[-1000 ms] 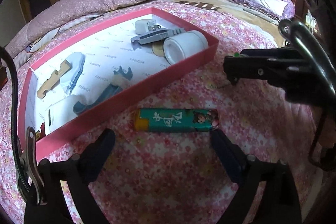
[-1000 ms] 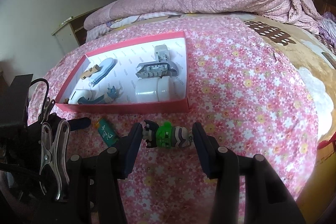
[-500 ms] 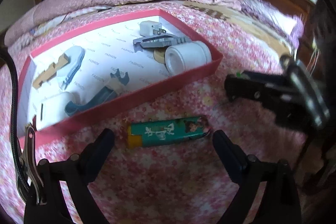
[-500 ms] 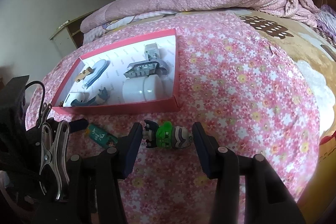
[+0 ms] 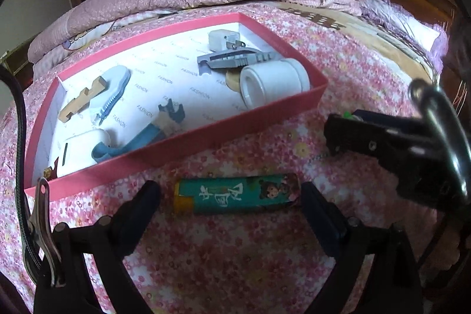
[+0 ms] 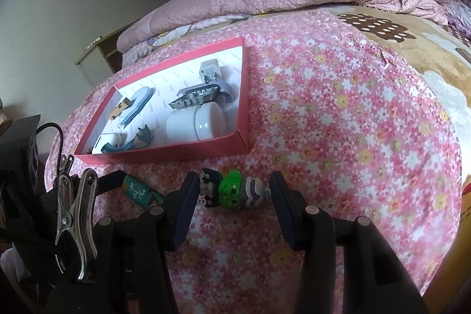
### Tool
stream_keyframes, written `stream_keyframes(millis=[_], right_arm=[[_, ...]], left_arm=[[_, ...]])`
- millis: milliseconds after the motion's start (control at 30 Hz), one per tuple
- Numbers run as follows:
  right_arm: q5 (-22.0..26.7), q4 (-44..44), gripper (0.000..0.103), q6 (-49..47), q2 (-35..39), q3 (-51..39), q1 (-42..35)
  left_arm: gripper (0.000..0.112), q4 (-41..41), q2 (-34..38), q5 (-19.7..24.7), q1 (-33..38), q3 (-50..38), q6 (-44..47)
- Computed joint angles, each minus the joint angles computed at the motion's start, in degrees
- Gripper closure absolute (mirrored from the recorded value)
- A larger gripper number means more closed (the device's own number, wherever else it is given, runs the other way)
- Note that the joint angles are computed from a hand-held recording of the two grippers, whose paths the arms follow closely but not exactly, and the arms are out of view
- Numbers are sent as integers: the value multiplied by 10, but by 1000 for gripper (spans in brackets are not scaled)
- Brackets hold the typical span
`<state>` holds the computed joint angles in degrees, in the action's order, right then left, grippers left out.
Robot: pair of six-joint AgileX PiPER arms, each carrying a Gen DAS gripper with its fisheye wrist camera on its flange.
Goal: Organize rigid objects
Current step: 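Grasp the teal cartoon lighter with the left gripper while the right holds the figurine, then lower the lighter into the tray and open the left gripper while the right carries the figurine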
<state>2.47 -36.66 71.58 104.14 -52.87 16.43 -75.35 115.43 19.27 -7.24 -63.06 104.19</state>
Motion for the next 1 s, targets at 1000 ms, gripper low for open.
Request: stream_keyframes(millis=[1000], right_arm=[[64, -16, 53, 10, -15, -36, 43]], left_arm=[[27, -13, -43, 100, 104, 5, 0]])
